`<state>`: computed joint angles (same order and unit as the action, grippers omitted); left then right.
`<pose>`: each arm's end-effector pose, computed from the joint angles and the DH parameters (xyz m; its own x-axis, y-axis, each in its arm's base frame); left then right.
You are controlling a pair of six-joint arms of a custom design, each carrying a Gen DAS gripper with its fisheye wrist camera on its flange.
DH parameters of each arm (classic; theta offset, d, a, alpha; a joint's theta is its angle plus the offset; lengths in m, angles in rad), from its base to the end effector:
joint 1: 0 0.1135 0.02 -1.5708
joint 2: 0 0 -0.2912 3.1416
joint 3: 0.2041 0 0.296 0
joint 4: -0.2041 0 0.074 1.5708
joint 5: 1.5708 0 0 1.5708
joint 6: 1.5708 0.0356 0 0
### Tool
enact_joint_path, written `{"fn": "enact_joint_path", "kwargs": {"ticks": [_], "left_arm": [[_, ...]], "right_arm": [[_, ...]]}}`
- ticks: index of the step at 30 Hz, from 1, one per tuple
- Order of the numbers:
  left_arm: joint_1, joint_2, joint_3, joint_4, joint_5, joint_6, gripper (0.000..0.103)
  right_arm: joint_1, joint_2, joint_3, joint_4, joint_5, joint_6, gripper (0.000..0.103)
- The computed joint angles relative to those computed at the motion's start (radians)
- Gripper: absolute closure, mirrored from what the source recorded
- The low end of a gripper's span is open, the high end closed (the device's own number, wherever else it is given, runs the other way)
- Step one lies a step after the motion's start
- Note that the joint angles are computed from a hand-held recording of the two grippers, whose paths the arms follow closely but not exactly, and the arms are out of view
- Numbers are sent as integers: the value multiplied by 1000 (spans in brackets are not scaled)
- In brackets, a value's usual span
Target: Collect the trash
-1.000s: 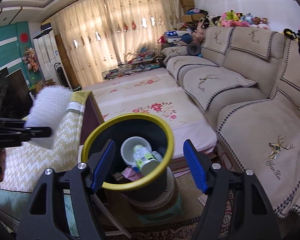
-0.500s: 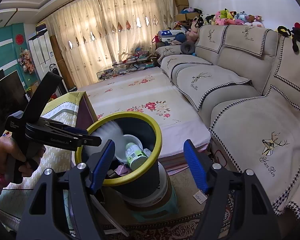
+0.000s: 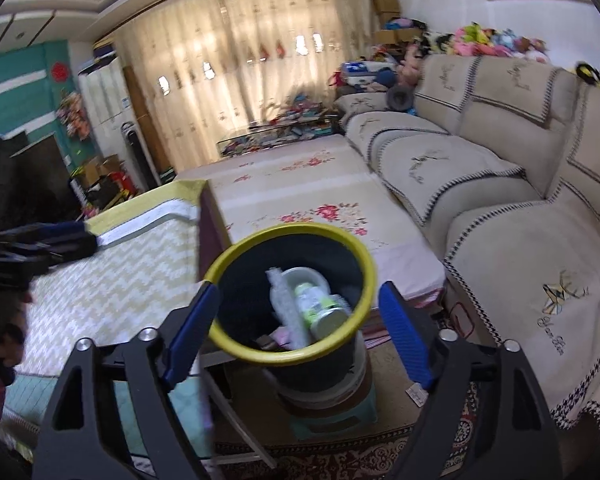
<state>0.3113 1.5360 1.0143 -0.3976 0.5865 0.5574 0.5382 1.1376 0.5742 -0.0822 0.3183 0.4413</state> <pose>0.3429 0.0896 0.2297 -0.6083 0.2671 -0.7474 0.4550 0.8889 -0.0527 0.2298 0.1242 0.2089 -0.5834 0.1242 -0.8026 -0.0255 0.9850 0.1709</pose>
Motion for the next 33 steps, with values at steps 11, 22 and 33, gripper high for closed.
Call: {"fn": "enact_joint_path", "kwargs": {"ticks": [11, 22, 33], "left_arm": [[736, -150, -70, -11, 259, 137, 5], [1088, -63, 57, -196, 421, 295, 5], [1183, -77, 37, -287, 473, 388, 5]], "right_arm": [[363, 119, 184, -80, 237, 81, 7], [601, 144, 316, -192, 466, 108, 7], [687, 147, 327, -230, 553, 132, 7]]}}
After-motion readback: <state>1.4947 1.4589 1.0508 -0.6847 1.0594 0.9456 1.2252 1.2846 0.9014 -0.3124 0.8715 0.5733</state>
